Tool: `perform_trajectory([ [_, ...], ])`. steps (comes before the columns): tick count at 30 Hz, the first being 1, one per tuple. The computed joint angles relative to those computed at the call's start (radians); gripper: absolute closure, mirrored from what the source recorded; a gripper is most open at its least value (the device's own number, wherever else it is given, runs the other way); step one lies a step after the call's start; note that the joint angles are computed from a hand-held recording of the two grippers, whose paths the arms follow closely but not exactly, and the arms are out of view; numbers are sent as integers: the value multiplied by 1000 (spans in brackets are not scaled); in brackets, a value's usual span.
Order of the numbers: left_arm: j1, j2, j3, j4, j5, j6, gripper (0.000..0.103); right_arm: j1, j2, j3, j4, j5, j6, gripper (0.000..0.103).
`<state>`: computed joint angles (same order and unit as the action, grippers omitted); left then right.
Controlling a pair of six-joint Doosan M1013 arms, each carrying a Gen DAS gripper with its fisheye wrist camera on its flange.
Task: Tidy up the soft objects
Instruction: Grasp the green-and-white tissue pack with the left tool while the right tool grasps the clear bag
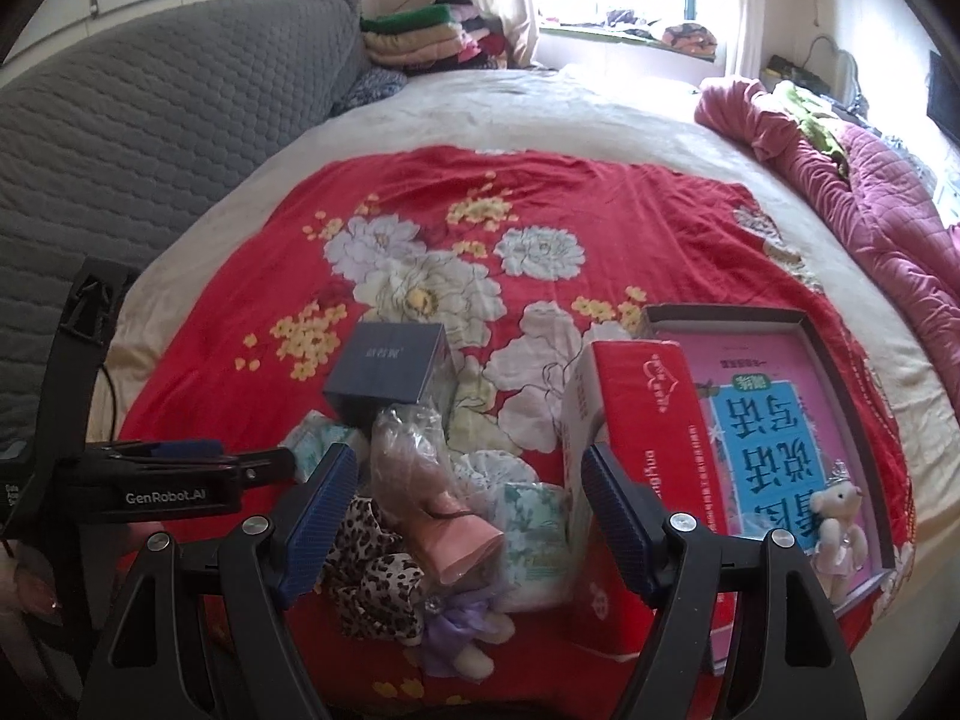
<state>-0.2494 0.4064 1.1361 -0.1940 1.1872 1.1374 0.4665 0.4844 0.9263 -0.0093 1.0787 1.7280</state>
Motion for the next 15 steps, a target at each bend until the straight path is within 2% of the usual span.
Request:
perform_trajectory([
  [4,6,22,-10,-51,6,6,21,1,19,-15,4,20,-16,25],
  [15,7,81,-70,-42,69,115,21,-3,79,-83,32,91,-63,25],
])
